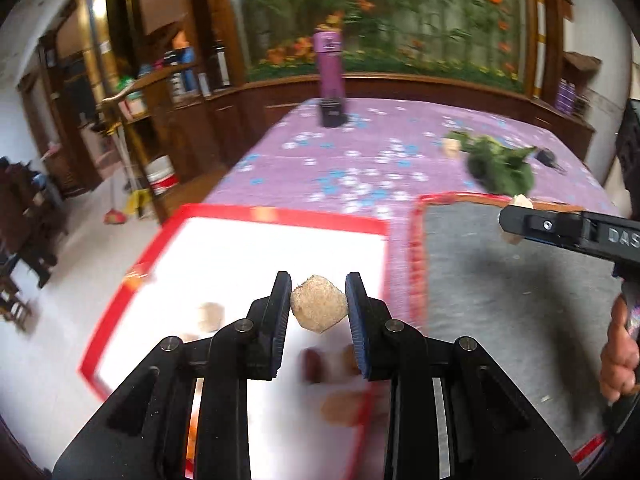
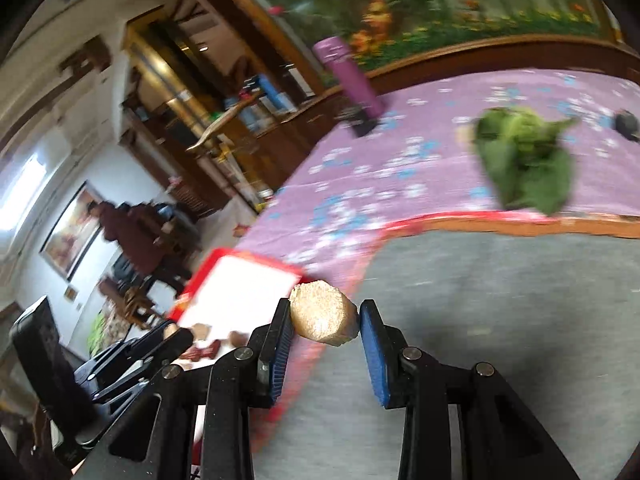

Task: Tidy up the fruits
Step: 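Carry both crackers over the white tray and open both tools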

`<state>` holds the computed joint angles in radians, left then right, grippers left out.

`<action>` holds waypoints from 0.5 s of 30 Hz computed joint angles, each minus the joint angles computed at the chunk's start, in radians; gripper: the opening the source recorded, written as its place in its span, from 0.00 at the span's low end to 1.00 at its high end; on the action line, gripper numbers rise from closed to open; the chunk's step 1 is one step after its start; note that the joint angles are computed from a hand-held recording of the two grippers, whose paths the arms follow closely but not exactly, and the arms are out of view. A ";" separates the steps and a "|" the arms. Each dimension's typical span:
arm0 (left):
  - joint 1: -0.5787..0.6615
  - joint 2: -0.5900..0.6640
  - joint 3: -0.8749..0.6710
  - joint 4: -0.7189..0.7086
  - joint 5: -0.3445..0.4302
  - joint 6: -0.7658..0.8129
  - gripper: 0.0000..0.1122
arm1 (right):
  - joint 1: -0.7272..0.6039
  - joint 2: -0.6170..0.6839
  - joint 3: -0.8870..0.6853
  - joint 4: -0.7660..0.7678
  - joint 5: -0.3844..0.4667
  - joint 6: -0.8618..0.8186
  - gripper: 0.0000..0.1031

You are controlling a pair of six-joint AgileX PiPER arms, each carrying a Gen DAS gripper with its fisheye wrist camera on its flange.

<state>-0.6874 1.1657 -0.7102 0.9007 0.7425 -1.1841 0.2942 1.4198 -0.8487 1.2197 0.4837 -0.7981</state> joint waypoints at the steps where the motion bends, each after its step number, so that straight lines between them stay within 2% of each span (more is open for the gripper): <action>1: 0.016 -0.020 0.018 0.007 0.004 -0.002 0.24 | 0.054 0.010 -0.009 0.022 -0.028 -0.002 0.32; 5: 0.099 -0.085 0.087 0.007 -0.027 0.019 0.24 | 0.219 0.056 -0.044 0.049 -0.127 0.003 0.32; 9: 0.185 -0.114 0.135 -0.022 -0.076 0.068 0.24 | 0.357 0.135 -0.111 -0.097 -0.185 0.161 0.32; 15: 0.306 -0.149 0.177 -0.087 -0.142 0.166 0.24 | 0.457 0.230 -0.200 -0.320 -0.221 0.381 0.32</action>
